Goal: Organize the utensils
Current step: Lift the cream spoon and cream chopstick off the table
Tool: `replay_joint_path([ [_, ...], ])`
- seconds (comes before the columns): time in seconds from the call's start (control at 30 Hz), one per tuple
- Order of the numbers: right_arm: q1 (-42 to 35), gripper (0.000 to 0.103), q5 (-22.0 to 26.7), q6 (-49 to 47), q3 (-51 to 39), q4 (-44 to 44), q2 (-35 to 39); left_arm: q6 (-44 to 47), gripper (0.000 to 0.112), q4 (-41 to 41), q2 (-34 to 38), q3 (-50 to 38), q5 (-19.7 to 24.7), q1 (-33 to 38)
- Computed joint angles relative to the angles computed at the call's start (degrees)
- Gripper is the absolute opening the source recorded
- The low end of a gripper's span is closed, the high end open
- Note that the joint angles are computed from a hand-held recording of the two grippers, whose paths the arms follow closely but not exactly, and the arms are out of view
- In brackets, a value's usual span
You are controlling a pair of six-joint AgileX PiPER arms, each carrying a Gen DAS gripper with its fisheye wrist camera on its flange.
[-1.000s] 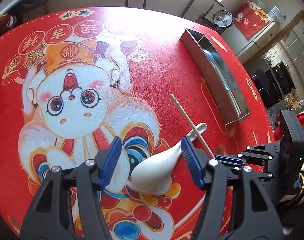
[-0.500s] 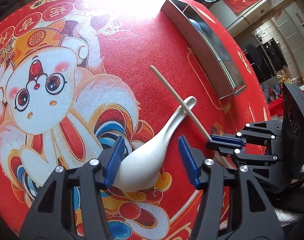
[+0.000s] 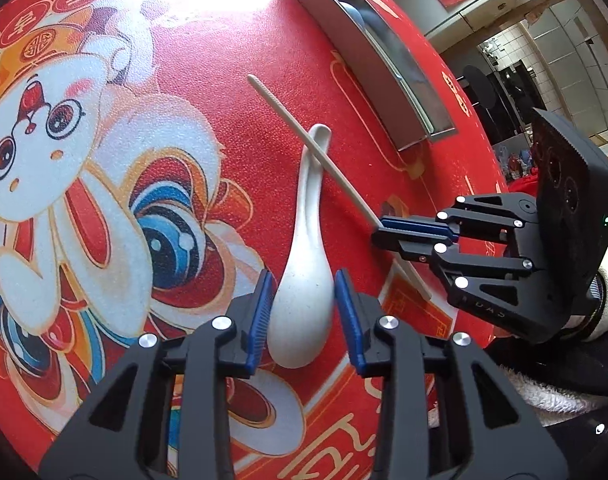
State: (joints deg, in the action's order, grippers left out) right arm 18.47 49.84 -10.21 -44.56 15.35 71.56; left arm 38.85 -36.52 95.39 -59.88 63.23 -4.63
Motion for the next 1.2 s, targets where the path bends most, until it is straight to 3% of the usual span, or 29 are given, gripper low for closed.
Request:
replay_joint_path([
  [0.4, -0.1, 0.006, 0.0, -0.1, -0.1, 0.2, 0.1, -4.9, 0.032, -2.1, 1.7, -1.2, -3.2, -2.4],
  [0.47, -0.2, 0.006, 0.1, -0.3, -0.1, 0.4, 0.1, -7.5, 0.024, 0.0, 1.6, -1.7, -4.2, -3.4],
  [0.83, -1.9, 0.007, 1.0, -1.7, 0.1, 1.6, -0.3, -17.3, 0.022, 11.7, -1.8, -2.3, -8.3, -13.3],
  [1.2, -5.5, 0.007, 3.7, -5.6, 0.4, 6.0, -0.5, -22.9, 0.023, 15.5, -2.8, -0.9, -11.3, -18.3],
])
